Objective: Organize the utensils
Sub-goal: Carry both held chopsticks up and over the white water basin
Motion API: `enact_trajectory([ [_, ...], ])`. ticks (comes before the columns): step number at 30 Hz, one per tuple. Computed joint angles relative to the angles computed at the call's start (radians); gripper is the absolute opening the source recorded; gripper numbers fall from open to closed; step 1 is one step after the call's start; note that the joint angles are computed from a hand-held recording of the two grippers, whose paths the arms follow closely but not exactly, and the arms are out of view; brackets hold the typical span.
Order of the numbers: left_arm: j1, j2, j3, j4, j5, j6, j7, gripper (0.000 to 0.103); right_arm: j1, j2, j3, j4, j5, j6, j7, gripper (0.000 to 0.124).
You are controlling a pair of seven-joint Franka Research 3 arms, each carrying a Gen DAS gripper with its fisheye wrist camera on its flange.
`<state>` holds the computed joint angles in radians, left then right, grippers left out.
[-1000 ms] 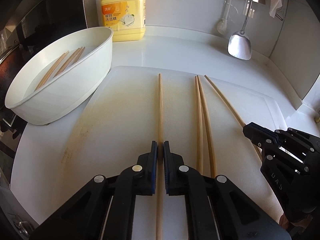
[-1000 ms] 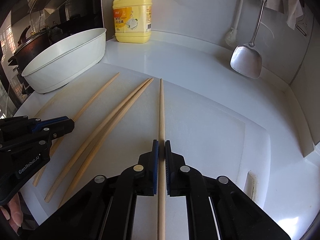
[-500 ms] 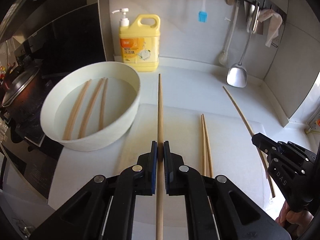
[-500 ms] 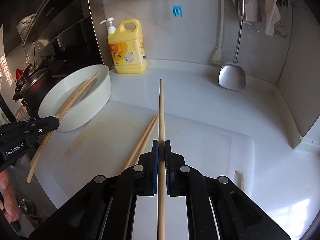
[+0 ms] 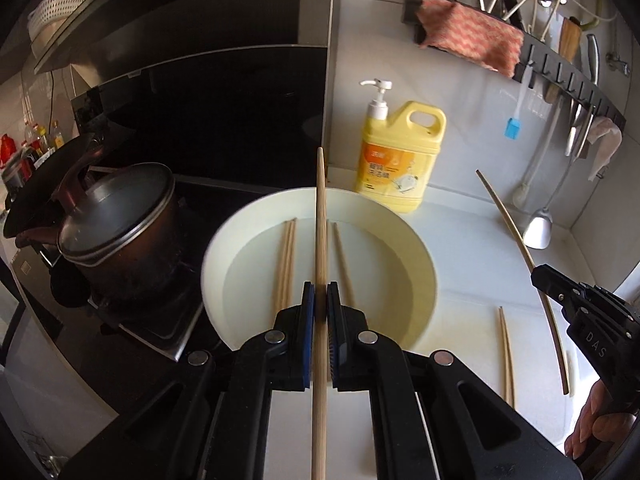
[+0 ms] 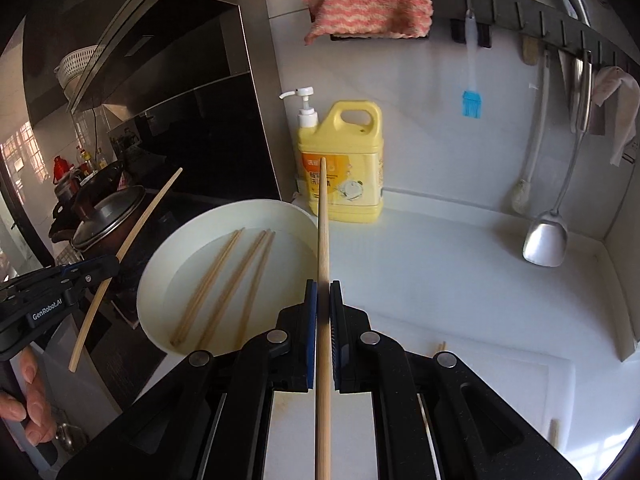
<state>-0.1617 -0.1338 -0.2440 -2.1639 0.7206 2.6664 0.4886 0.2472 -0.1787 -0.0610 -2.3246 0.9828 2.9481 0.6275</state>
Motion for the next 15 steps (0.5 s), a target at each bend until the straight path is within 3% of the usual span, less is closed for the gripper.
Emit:
enact_trajectory([
  [6, 0.040, 0.092, 0.084, 0.034, -0.189, 0.118, 0.292, 0.007, 0.008, 0.171, 0.095, 0.137, -0.178, 0.056, 0.321, 0.006],
  [10, 0.054, 0.159, 0.090, 0.070, -0.375, 0.147, 0.505, 0.007, 0.010, 0.270, 0.112, 0.228, -0.316, 0.025, 0.520, 0.006],
  [15, 0.069, 0.237, 0.076, 0.120, -0.512, 0.136, 0.633, 0.007, 0.000, 0.362, 0.126, 0.316, -0.409, -0.048, 0.644, 0.006],
])
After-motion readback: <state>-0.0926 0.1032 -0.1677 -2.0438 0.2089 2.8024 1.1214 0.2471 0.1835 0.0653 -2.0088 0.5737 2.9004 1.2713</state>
